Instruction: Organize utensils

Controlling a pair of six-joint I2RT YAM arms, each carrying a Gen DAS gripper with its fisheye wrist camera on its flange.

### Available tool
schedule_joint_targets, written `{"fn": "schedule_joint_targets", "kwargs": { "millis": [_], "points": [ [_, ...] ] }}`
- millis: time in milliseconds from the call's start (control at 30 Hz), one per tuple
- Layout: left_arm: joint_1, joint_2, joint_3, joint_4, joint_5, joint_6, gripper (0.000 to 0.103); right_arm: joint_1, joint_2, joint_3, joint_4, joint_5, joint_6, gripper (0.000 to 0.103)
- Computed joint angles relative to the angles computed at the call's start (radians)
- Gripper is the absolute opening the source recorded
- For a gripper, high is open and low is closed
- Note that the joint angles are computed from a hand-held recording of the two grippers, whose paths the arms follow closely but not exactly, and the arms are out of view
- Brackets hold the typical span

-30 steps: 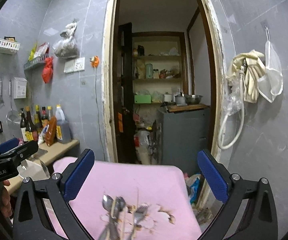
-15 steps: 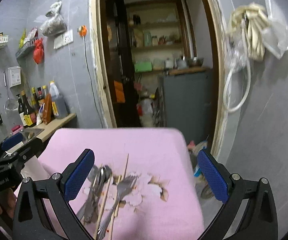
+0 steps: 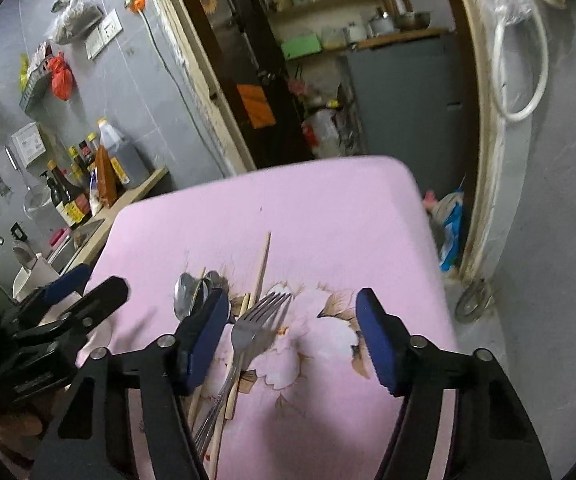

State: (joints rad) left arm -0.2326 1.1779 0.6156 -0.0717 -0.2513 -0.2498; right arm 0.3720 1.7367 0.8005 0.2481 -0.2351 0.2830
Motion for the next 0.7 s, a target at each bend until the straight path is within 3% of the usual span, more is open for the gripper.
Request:
{"fn": "schedule_joint_targets", "kwargs": {
  "millis": [167,400,600,700],
  "points": [
    [0.094,0.133,0.045,0.006,0.134,-0.044,0.082,0.011,0.096,0.067,-0.021,-0.054,0.013,0.049],
    [0.229,0.296,0.107,0.014,0.329,-0.057,0.058,0.012,0.198,0.129,-0.038,-0.12,0.036,0.036],
    [0.288,0.387,0.152,0.03,0.436,-0.028,0.039,0.015,0.232,0.161,-0.05,-0.163,0.034,0.031],
    [0.304,0.414,0.173,0.029,0.474,-0.016,0.035,0.011,0.25,0.187,-0.065,-0.202,0.037,0.026]
  ]
}}
